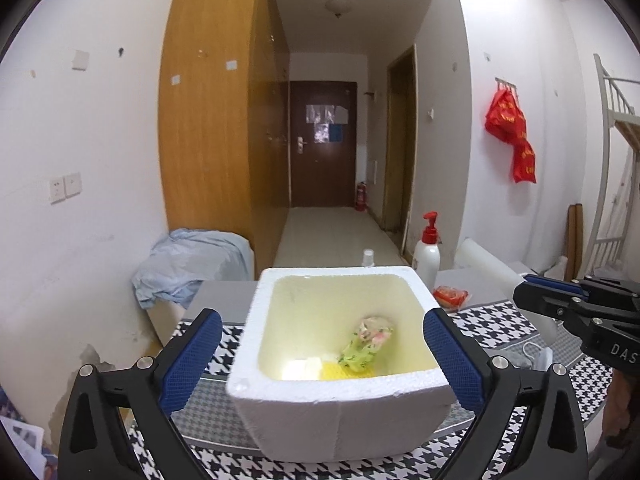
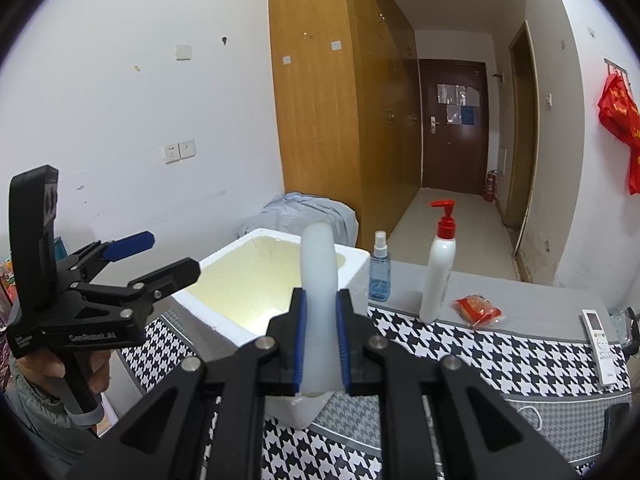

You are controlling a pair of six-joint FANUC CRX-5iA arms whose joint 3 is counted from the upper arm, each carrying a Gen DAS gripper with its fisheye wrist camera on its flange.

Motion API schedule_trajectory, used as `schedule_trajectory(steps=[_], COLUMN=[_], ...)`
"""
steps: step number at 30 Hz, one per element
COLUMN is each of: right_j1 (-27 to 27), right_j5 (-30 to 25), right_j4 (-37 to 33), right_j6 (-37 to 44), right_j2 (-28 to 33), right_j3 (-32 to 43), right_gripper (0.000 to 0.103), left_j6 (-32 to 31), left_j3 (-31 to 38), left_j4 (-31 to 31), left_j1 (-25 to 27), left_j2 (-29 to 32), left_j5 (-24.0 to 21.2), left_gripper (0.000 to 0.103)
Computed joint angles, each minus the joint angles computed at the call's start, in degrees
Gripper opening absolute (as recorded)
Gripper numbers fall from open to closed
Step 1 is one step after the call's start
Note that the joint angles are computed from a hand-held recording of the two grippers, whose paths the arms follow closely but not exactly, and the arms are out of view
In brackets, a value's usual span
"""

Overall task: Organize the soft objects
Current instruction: 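Open the left tool and withdraw it while the right tool brings the roll over the box, then lower the white roll into the foam box and open the right tool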

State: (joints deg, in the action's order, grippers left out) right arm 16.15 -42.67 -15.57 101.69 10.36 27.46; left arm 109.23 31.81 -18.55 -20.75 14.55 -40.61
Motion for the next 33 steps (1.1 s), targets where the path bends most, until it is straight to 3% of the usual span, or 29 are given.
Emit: schedule_trajectory(steps=[12, 33], right_j1=[1.2, 3.2], right_j5=[-2.7, -9.9], right_j4=[-0.4, 0.4], right_j6=[0.6, 0.7], right_j2=[2.8, 9.8], right_j3=[4.3, 14.1], right_gripper=[0.018, 0.018], left_j6=[6.5, 11.3], left_j3=[-3.7, -7.4], left_j4=[-7.2, -13.6], left_j1=[-0.5, -1.7], left_j2=[-4.1, -6.8], left_j5=[-1.1, -1.7], left_gripper=[0.102, 0.102])
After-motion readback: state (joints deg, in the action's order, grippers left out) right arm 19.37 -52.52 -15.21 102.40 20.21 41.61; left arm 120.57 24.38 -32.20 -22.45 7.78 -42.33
